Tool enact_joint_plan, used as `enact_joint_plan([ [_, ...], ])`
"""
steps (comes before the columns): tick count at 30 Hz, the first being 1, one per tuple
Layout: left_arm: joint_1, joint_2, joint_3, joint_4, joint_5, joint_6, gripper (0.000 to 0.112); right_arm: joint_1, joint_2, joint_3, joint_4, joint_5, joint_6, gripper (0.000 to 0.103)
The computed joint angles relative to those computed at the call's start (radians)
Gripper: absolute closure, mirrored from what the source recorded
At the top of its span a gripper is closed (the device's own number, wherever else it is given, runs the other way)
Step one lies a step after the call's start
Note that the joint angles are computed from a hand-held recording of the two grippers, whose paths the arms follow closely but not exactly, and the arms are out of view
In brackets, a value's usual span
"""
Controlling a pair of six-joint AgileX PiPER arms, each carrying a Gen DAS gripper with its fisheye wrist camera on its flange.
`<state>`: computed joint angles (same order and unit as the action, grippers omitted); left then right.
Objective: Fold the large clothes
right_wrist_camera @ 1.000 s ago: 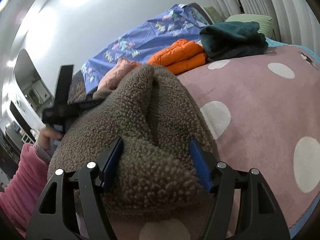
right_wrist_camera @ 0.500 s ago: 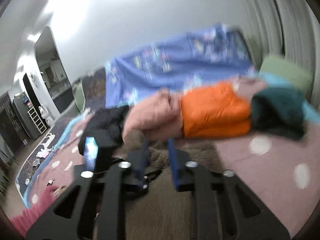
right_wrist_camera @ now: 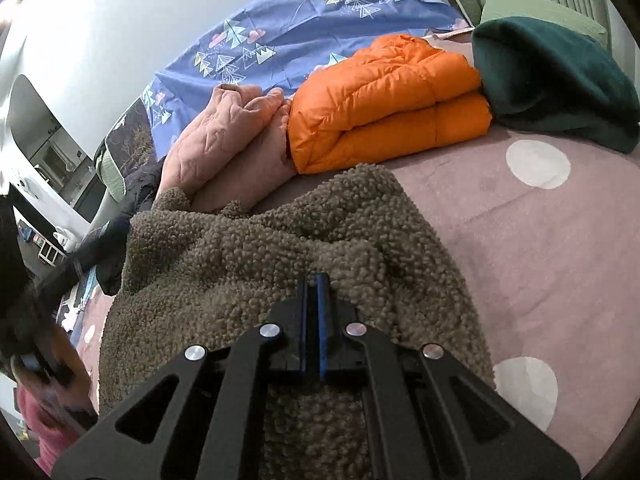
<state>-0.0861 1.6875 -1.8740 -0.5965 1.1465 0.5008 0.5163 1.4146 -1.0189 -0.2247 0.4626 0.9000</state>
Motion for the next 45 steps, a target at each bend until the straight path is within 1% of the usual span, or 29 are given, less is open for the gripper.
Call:
enact_joint_plan([
  [2, -0.032, 0.06, -0.005, 0.135, -0.044, -0.009, 0.065, 0.001, 0.008, -0.008, -0.019, 0.009, 0.01, 0.101],
  [3, -0.042, 0.095, 0.048, 0.162, -0.087, 0.027, 0.06, -0.005, 0.018, -0.014, -0.013, 0.008, 0.002, 0.101],
  [4, -0.042, 0.105, 0.087, 0.15, -0.114, 0.041, 0.056, -0.005, 0.037, -0.032, -0.017, 0.025, 0.012, 0.101],
  [5, -0.026, 0.113, 0.13, 0.098, -0.143, 0.015, 0.056, -0.009, 0.045, -0.048, -0.008, 0.039, -0.003, 0.101],
  [6, 0.006, 0.12, 0.139, 0.025, -0.135, 0.03, 0.056, -0.008, 0.052, -0.059, -0.005, 0.048, -0.011, 0.101],
  [7, 0.021, 0.123, 0.142, -0.008, -0.129, 0.032, 0.056, -0.008, 0.053, -0.061, -0.004, 0.049, -0.015, 0.101],
  [9, 0.011, 0.105, 0.166, 0.004, -0.154, 0.043, 0.056, -0.004, 0.047, -0.052, -0.011, 0.041, -0.007, 0.101],
  [13, -0.009, 0.09, 0.132, 0.069, -0.141, -0.01, 0.056, -0.001, 0.034, -0.032, -0.033, 0.022, 0.014, 0.101],
  [15, 0.002, 0.066, 0.122, 0.059, -0.124, -0.016, 0.054, 0.005, 0.013, -0.004, -0.06, 0.0, 0.047, 0.101],
  [16, 0.014, 0.049, 0.111, 0.034, -0.102, -0.011, 0.049, 0.005, -0.002, 0.017, -0.071, -0.015, 0.063, 0.101],
  [17, 0.028, 0.036, 0.104, 0.009, -0.082, -0.002, 0.046, 0.001, -0.012, 0.033, -0.066, -0.03, 0.063, 0.101],
  [19, 0.066, 0.005, 0.11, -0.081, -0.055, 0.038, 0.045, -0.003, -0.013, 0.038, -0.053, -0.038, 0.053, 0.101],
  [21, 0.089, 0.005, 0.109, -0.144, -0.017, 0.065, 0.043, 0.01, -0.01, 0.03, -0.09, -0.025, 0.088, 0.101],
  [23, 0.052, 0.019, 0.12, -0.095, -0.032, 0.059, 0.039, 0.037, -0.013, 0.029, -0.174, -0.006, 0.174, 0.101],
  [24, 0.006, 0.023, 0.156, -0.016, -0.084, 0.048, 0.038, 0.06, -0.016, 0.032, -0.25, 0.014, 0.259, 0.101],
  [25, -0.043, 0.024, 0.217, 0.038, -0.159, 0.077, 0.036, 0.078, -0.014, 0.031, -0.311, 0.037, 0.334, 0.101],
  [26, -0.06, 0.023, 0.241, 0.052, -0.193, 0.083, 0.036, 0.097, -0.011, 0.033, -0.367, 0.055, 0.402, 0.101],
  [27, -0.052, 0.035, 0.23, 0.026, -0.188, 0.067, 0.035, 0.113, -0.01, 0.036, -0.416, 0.073, 0.451, 0.101],
  [28, -0.054, 0.058, 0.184, 0.04, -0.152, 0.05, 0.034, 0.114, -0.01, 0.036, -0.424, 0.073, 0.462, 0.101],
  [30, -0.08, 0.054, 0.173, 0.106, -0.16, 0.036, 0.033, 0.089, -0.005, 0.033, -0.369, 0.05, 0.406, 0.101],
  [32, -0.087, 0.051, 0.165, 0.133, -0.154, 0.014, 0.033, 0.069, -0.007, 0.035, -0.322, 0.029, 0.357, 0.101],
  [35, -0.09, 0.008, 0.194, 0.166, -0.177, -0.026, 0.034, 0.075, -0.013, 0.032, -0.319, 0.035, 0.335, 0.101],
  [37, -0.086, -0.031, 0.209, 0.18, -0.165, -0.061, 0.034, 0.08, -0.02, 0.036, -0.33, 0.037, 0.338, 0.101],
  [38, -0.076, -0.063, 0.214, 0.169, -0.139, -0.069, 0.034, 0.078, -0.023, 0.04, -0.329, 0.031, 0.338, 0.101],
  [40, -0.04, -0.118, 0.25, 0.08, -0.111, 0.0, 0.032, 0.059, -0.028, 0.051, -0.29, 0.002, 0.305, 0.101],
  [41, -0.014, -0.165, 0.286, -0.002, -0.087, 0.069, 0.027, 0.051, -0.031, 0.057, -0.27, -0.011, 0.288, 0.101],
  [42, -0.004, -0.214, 0.324, -0.045, -0.076, 0.116, 0.023, 0.043, -0.035, 0.063, -0.254, -0.024, 0.275, 0.101],
  [43, -0.011, -0.236, 0.345, -0.047, -0.081, 0.132, 0.02, 0.04, -0.038, 0.07, -0.249, -0.034, 0.273, 0.101],
  [45, -0.09, -0.279, 0.419, 0.065, -0.143, 0.103, 0.017, 0.043, -0.037, 0.069, -0.259, -0.03, 0.285, 0.101],
])
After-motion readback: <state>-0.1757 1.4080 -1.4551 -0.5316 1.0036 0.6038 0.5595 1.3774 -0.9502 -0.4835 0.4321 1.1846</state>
